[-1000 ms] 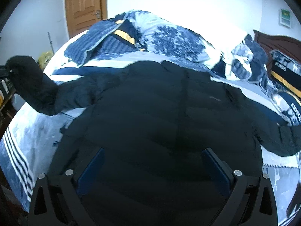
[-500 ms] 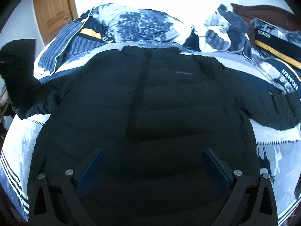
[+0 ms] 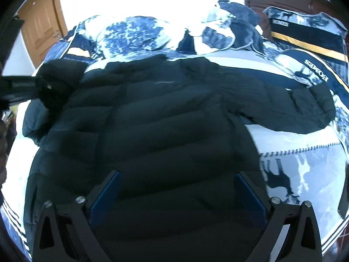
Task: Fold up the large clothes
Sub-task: 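Carry the held sleeve across the jacket body with the left gripper and release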
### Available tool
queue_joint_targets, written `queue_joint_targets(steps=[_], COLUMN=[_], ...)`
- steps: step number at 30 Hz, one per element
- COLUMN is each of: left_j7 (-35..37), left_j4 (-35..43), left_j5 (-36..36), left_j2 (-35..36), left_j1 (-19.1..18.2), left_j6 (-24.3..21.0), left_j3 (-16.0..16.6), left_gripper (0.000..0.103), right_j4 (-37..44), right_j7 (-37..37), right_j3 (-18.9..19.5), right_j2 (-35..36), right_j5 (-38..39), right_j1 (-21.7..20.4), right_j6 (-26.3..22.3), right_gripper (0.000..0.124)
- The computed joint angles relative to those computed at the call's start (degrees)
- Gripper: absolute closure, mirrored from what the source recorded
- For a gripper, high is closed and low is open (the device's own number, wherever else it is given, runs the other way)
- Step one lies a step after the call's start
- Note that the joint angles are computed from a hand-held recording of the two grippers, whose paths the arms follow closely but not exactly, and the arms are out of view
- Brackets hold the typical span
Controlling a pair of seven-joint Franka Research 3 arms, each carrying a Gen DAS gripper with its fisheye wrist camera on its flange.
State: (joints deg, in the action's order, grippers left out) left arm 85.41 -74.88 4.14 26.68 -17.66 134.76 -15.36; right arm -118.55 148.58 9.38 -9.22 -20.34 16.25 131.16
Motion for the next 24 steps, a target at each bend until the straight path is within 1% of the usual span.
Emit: queue_joint_targets(steps=[1,2,3,4,5,7,8,11,15,17,19,21,24], left_j7=[0.58,1.62,1.94,1.76,1.22,1.89,2.2,4.92,6.34,6.06,4.72,2.0,-1.0], left_j4=[1.09,2.61,3.4,4.38,3.8,1.35,0.96,0.14,-5.03,-7.16,-8.19,-7.5,-5.81], left_j5=[-0.63,-2.28,-3.05,-3.29,-2.85,-2.73,-2.78,-5.2,-6.28,-6.72,-4.87,-1.26,0.97], left_j2=[0.97,2.38,3.05,3.78,3.53,2.11,1.74,0.5,-3.48,-5.23,-6.04,-5.5,-3.87], left_j1=[-0.06,0.04,-0.06,-0.48,-0.99,-0.83,-0.67,1.26,3.84,5.46,6.12,6.42,7.77], left_j6=[-0.6,-1.77,-2.44,-3.36,-2.58,0.01,0.02,-2.34,-0.03,0.77,1.28,0.86,0.38], left_j3=[-0.55,-1.63,-1.93,-1.9,-1.5,-1.46,-1.46,-2.26,-0.92,0.1,1.68,3.82,5.15], left_gripper=[0.086,0.074,0.061,0.034,0.027,0.027,0.026,0.026,0.026,0.026,0.026,0.026,0.026], right_j4=[-0.6,-1.17,-2.01,-2.51,-2.96,-3.73,-4.14,-4.24,-2.32,-0.58,1.79,5.26,11.63], right_j7=[0.18,0.3,0.4,0.37,0.43,0.34,0.14,-0.33,-1.71,-4.19,-7.52,-11.71,-18.66], right_j3=[-0.16,-0.32,-0.47,-0.66,-0.69,-0.79,-0.87,-0.8,-0.85,-1.76,-2.85,-3.87,-5.07], right_j2=[-0.53,-0.99,-1.65,-1.98,-2.31,-2.79,-2.95,-2.69,-0.77,1.33,4.15,7.65,14.12], right_j5=[0.13,0.38,0.81,1.32,1.65,2.47,2.99,4.22,4.31,6.72,10.49,14.81,22.18], right_j1=[-0.1,-0.28,-0.47,-0.78,-1.04,-1.55,-1.75,-2.18,-2.38,-2.08,-1.75,-1.42,-1.28], right_j6=[0.04,0.19,0.4,0.66,0.8,1.06,1.57,2.05,3.22,5.11,6.92,6.67,6.88], right_gripper=[0.021,0.021,0.021,0.021,0.021,0.021,0.021,0.021,0.021,0.021,0.021,0.021,0.021])
